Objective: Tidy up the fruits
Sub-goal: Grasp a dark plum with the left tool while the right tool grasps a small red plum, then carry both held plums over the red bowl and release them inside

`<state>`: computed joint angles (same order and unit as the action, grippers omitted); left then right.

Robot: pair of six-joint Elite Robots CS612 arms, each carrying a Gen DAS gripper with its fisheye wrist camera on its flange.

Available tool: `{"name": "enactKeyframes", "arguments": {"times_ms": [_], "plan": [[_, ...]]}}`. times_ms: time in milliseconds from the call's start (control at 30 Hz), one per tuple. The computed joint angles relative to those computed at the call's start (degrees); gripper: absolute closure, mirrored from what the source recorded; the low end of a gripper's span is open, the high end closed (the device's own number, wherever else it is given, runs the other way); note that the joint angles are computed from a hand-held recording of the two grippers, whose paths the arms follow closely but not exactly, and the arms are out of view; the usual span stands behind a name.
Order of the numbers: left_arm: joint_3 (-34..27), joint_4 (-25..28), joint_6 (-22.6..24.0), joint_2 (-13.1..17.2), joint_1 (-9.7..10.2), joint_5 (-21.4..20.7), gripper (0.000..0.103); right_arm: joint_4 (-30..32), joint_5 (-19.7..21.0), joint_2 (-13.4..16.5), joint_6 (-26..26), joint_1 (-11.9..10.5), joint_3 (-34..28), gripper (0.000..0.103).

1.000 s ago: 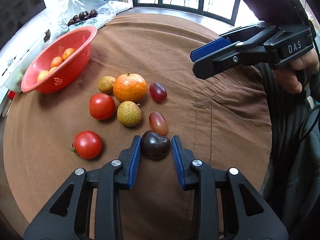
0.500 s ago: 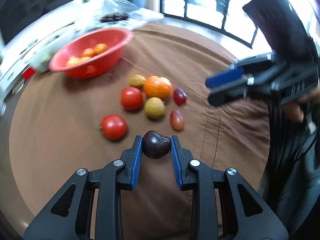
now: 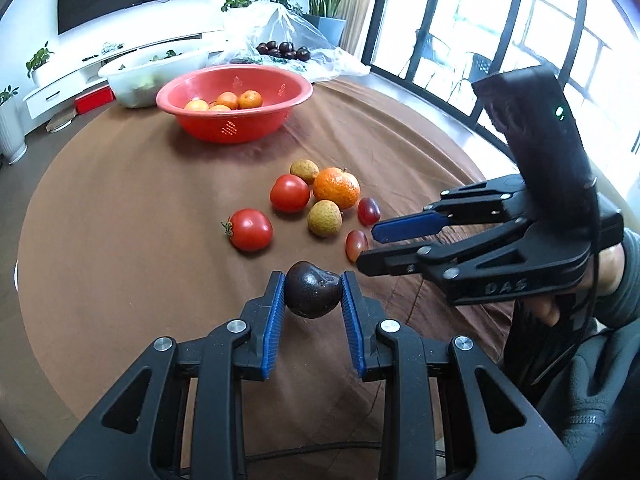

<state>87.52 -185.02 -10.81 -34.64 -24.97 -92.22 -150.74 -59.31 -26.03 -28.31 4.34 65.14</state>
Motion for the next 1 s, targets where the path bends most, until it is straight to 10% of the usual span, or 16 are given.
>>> {"name": "enactKeyframes", "arguments": {"times_ms": [600,1000], "plan": [[1.21,-3.72,-3.1,0.04,0.18,-0.16,0.077,-6.5,-10.86,0.15,-0.93,2.56,0.63,0.075],[0.77,-2.68,-3.64,0.2,0.0,0.54,0.077,-5.46,-9.76,0.35,-0.68,2.07,0.09,0.084]]}}
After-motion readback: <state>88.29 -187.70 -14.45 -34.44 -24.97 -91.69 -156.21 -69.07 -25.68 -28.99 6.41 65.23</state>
